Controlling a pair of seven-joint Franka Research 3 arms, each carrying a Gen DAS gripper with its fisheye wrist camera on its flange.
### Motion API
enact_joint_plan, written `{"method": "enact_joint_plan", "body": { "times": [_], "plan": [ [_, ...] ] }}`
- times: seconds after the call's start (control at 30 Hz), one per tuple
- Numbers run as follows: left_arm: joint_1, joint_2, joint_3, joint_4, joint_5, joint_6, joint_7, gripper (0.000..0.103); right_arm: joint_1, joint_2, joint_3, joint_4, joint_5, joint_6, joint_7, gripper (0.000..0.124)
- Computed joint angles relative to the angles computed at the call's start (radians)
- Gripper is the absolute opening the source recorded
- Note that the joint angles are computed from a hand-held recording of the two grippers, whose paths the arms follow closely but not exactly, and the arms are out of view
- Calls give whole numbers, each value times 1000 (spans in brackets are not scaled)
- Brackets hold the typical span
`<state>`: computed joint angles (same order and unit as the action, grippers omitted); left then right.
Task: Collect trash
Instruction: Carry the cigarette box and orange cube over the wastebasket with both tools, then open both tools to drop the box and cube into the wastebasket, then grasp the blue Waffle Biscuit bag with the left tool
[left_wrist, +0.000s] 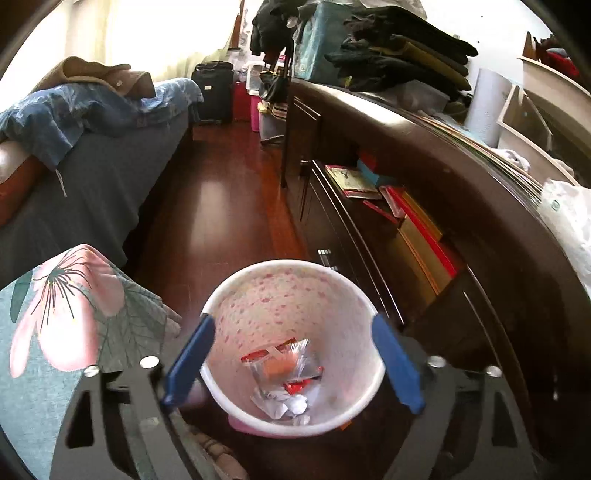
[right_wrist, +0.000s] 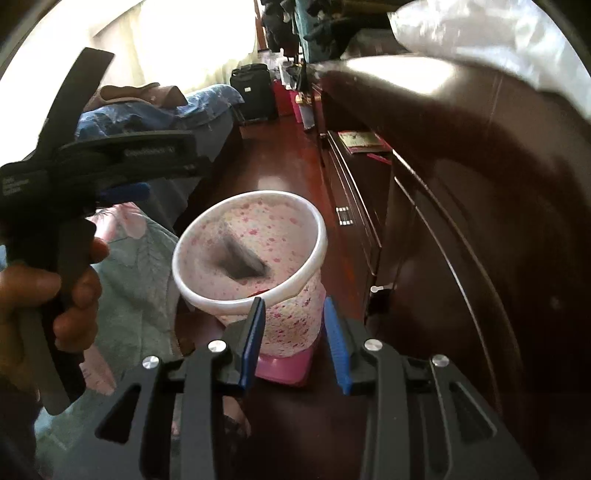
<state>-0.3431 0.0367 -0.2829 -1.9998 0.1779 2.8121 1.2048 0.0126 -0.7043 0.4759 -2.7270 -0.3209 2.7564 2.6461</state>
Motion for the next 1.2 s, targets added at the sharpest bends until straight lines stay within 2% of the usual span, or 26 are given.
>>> {"method": "enact_joint_plan", "body": {
  "times": [0.07, 0.2, 0.27, 0.43, 0.57, 0.63, 0.77, 0.9, 1.07, 1.2],
  "plan": [
    [0, -4, 5, -3, 36, 3, -26, 91, -1, 10, -3, -8, 1, 16, 1, 36],
    [11, -66, 13, -51, 21, 3, -9, 93, 7, 24, -4, -9, 7, 28, -4, 40],
    [14, -118, 22, -94, -11, 13, 8, 95, 14, 16, 4, -1, 9, 16, -3, 50],
    [19, -304, 64, -242, -59, 23, 31, 98, 22, -37, 48, 36, -9, -43, 21, 73],
    [14, -472, 124, -363, -84, 7, 52, 99, 37, -60, 90, 96, -38, -100, 37, 86],
    [23, -541, 145, -407, -86, -8, 56, 99, 45, -60, 110, 127, -53, -118, 45, 86],
    [86, -692, 170, -497, -53, -39, 37, 99, 60, -16, 149, 205, -85, -134, 56, 93],
    [165, -842, 222, -586, -17, -84, 43, 99, 73, 61, 189, 292, -130, -139, 67, 94],
    [245, -927, 291, -647, -5, -132, 72, 99, 86, 193, 242, 420, -222, -156, 94, 94],
    [318, -923, 341, -672, -5, -148, 101, 99, 108, 293, 269, 508, -303, -187, 120, 95]
  ]
}}
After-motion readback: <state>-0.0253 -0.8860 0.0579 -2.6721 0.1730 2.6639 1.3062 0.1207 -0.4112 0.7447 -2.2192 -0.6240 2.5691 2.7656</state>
